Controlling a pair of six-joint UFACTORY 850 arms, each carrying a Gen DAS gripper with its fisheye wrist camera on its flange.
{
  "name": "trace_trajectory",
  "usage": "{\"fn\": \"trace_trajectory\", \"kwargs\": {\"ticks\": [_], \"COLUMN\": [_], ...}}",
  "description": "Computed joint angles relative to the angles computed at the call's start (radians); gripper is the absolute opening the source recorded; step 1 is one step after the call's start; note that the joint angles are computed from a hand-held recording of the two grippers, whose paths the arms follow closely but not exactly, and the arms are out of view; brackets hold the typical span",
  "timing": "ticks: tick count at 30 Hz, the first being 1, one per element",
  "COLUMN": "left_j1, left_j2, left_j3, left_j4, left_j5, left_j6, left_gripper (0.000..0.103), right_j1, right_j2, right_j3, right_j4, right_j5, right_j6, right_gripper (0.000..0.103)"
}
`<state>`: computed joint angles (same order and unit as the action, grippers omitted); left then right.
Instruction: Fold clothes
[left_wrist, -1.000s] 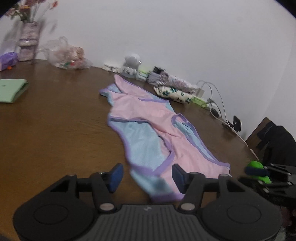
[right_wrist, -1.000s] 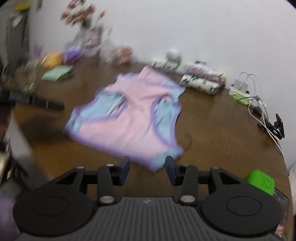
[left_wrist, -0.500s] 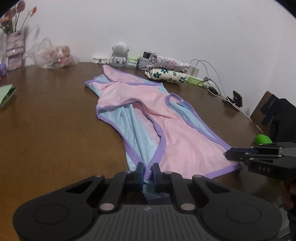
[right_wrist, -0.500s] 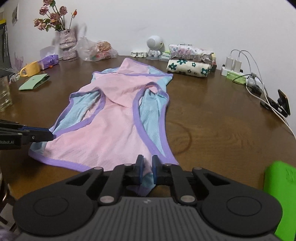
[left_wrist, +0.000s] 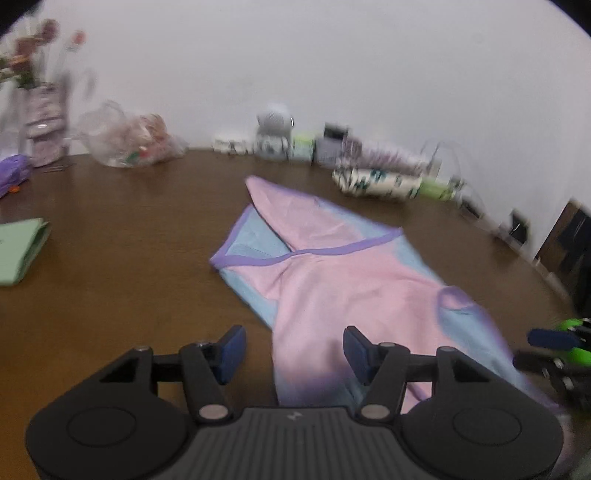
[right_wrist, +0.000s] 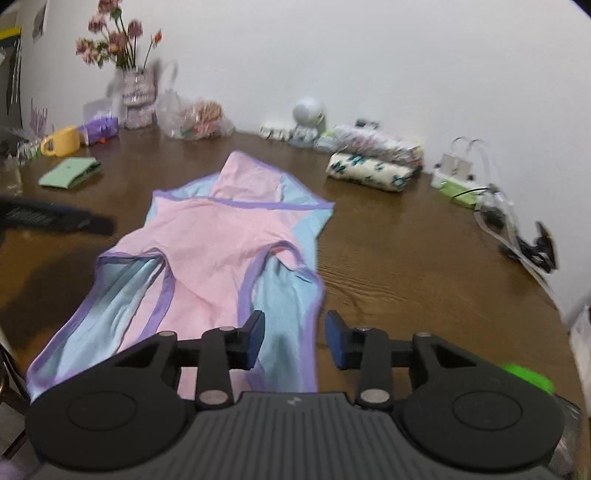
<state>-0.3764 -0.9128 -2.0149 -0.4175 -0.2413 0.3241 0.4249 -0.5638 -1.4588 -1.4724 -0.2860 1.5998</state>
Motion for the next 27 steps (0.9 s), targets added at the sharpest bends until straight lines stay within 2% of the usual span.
{"fn": "trace_trajectory", "kwargs": {"ticks": [2, 4, 5, 7, 8, 10, 11, 13, 15, 16, 18, 19, 21, 22, 23, 24, 25, 26, 27], "left_j1": [0.000, 0.004, 0.005, 0.000, -0.005, -0.013, -0.015, -0.022, -0.027, -0.029, -0.030, -0.030, -0.027, -0.021, -0.017, -0.013, -0.006, 0.002, 0.005], "left_j2": [-0.125, -0.223, -0.276, -0.341, -0.349, -0.292, -0.243, -0.143, -0.050, -0.006, 0.088, 0.125, 0.187, 0.202, 0.200, 0.195, 0.191, 0.181, 0.160], "left_j3": [-0.209, -0.377, -0.469, -0.572, -0.579, -0.466, -0.378, -0.202, -0.044, 0.026, 0.168, 0.221, 0.303, 0.319, 0.319, 0.314, 0.310, 0.299, 0.267], "left_j4": [0.113, 0.079, 0.065, 0.096, 0.125, 0.139, 0.142, 0.157, 0.164, 0.111, -0.088, -0.178, -0.281, -0.269, -0.216, -0.121, -0.025, 0.080, 0.185], "left_j5": [-0.116, -0.218, -0.267, -0.297, -0.283, -0.217, -0.171, -0.092, -0.031, -0.016, -0.023, -0.030, -0.013, 0.013, 0.054, 0.091, 0.124, 0.142, 0.128], "left_j6": [-0.099, -0.076, -0.064, -0.067, -0.073, -0.038, -0.021, -0.013, -0.010, 0.028, 0.186, 0.264, 0.336, 0.309, 0.240, 0.135, 0.031, -0.074, -0.179], "left_gripper": [0.056, 0.054, 0.049, 0.009, 0.006, 0.004, 0.004, 0.003, 0.002, 0.002, 0.003, 0.003, 0.012, 0.019, 0.025, 0.040, 0.046, 0.045, 0.045], "right_j1": [-0.002, -0.006, -0.007, -0.008, -0.010, -0.015, -0.013, -0.009, -0.001, 0.006, 0.025, 0.033, 0.042, 0.044, 0.040, 0.036, 0.031, 0.027, 0.028], "right_j2": [-0.045, -0.063, -0.067, -0.075, -0.073, -0.070, -0.072, -0.079, -0.104, -0.126, -0.181, -0.191, -0.166, -0.149, -0.116, -0.085, -0.058, -0.033, -0.015], "right_j3": [-0.054, -0.069, -0.072, -0.075, -0.069, -0.064, -0.072, -0.089, -0.127, -0.155, -0.225, -0.235, -0.202, -0.179, -0.137, -0.097, -0.061, -0.027, 0.001], "right_j4": [0.141, 0.247, 0.304, 0.408, 0.405, 0.445, 0.458, 0.460, 0.378, 0.324, 0.251, 0.211, 0.127, 0.080, 0.024, -0.046, -0.106, -0.186, -0.245], "right_j5": [0.036, 0.077, 0.082, 0.093, 0.107, 0.121, 0.098, 0.046, -0.051, -0.118, -0.266, -0.292, -0.255, -0.224, -0.152, -0.083, -0.023, 0.032, 0.070], "right_j6": [-0.151, -0.252, -0.302, -0.395, -0.397, -0.450, -0.484, -0.529, -0.481, -0.438, -0.391, -0.355, -0.265, -0.215, -0.158, -0.087, -0.014, 0.076, 0.138], "right_gripper": [0.036, 0.035, 0.035, 0.032, 0.029, 0.025, 0.021, 0.021, 0.021, 0.021, 0.021, 0.021, 0.023, 0.026, 0.031, 0.034, 0.037, 0.039, 0.039]}}
